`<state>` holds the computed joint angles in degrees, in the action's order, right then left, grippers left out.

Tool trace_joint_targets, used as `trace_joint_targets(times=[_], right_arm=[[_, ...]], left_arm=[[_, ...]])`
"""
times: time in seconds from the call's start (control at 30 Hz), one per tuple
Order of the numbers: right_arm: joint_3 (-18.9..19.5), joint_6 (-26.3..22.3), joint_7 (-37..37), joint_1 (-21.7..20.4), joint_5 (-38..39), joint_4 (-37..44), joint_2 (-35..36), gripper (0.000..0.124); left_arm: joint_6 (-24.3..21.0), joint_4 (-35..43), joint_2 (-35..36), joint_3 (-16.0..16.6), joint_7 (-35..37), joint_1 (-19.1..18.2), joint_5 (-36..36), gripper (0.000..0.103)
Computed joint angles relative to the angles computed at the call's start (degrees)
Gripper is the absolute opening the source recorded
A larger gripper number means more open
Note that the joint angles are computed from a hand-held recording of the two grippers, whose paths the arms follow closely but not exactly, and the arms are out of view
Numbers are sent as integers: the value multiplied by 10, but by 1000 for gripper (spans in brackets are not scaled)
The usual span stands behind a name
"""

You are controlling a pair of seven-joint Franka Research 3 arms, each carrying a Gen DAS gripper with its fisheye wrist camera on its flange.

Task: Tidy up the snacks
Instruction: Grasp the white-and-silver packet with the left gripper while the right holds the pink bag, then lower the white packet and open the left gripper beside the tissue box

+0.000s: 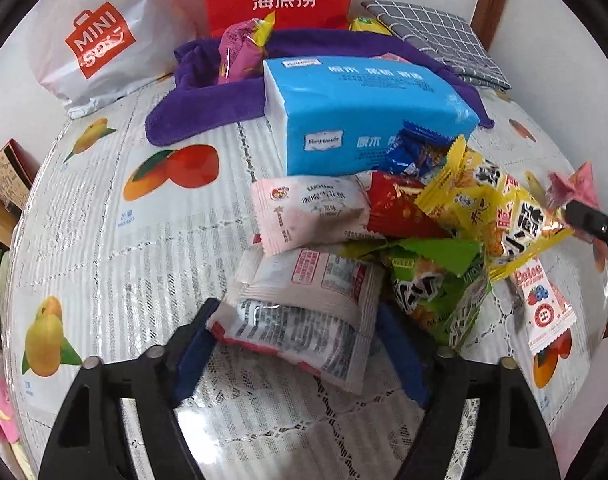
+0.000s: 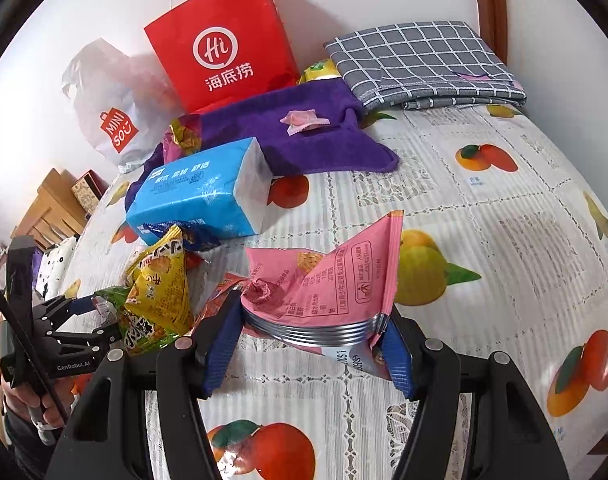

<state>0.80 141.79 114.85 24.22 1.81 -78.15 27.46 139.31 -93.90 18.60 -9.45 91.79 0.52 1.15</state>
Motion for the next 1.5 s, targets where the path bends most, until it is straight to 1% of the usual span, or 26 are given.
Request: trace_joint_targets(times=[0.07, 0.17, 0.33, 0.47, 0.73, 1.0, 1.1, 1.2, 1.4, 1.5], right_arm=[[1, -3, 0, 0, 1, -1, -1, 64], [-1, -4, 4, 4, -3, -5, -5, 64], [0, -10, 9, 8, -9, -5, -8, 64], [0, -13, 14, 13, -16, -4, -8, 64], [4, -16, 17, 19, -18, 3, -10, 64], [8, -17, 13, 24, -16, 15, -10, 64], [8, -18, 11, 26, -17, 24, -9, 64], [8, -19, 8, 28, -17, 34, -8, 64], [11, -14, 1, 29, -12, 51, -5, 64], [13, -16, -7, 29, -9, 65, 0, 64]], left_arm=[[6, -4, -2, -1, 5, 2, -2, 67], [17, -16, -10, -4, 18, 10, -17, 62], [35, -39, -25, -6, 35, 20, -46, 59], [46, -52, -34, 2, 25, 16, -37, 59], [49, -64, -51, -4, 47, 29, -85, 59], [59, -67, -74, 0, 55, 27, -104, 59], [58, -63, -78, -1, 61, 28, -119, 59], [59, -56, -77, 1, 55, 24, -118, 59], [44, -31, -68, -4, 61, 25, -143, 59], [43, -20, -62, -5, 58, 21, -142, 59]])
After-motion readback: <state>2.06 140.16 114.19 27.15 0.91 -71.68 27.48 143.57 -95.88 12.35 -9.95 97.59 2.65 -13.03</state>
